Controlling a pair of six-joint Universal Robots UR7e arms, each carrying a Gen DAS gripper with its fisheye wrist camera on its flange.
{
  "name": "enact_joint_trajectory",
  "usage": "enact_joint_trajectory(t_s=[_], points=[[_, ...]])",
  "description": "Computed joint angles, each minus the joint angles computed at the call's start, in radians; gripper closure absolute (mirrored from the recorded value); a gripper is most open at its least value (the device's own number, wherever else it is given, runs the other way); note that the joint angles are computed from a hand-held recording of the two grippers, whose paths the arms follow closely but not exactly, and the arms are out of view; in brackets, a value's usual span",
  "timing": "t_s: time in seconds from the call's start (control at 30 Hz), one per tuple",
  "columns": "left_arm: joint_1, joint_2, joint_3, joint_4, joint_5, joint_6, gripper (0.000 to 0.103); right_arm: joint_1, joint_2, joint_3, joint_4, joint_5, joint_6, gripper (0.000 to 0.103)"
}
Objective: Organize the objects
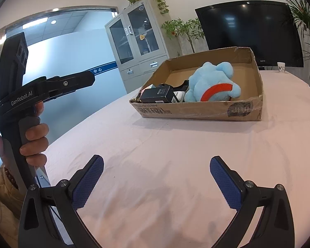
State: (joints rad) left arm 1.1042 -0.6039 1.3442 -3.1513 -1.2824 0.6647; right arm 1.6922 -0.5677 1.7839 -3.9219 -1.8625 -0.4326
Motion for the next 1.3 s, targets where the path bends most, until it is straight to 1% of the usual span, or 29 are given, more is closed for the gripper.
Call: enact_joint_trajectory(t_s=[0.4,1.3], points=[[0.001,0.005,0.007,-0.032,0.015,0.038,0.001,-0.003,0.003,0.0,0.004,0.007,0.006,0.0],[0.003,0.03,-0.023,0.027,0.048,0.083,0.001,-0.018,-0.005,0.017,-0.006,0.023,0.015,0.0]])
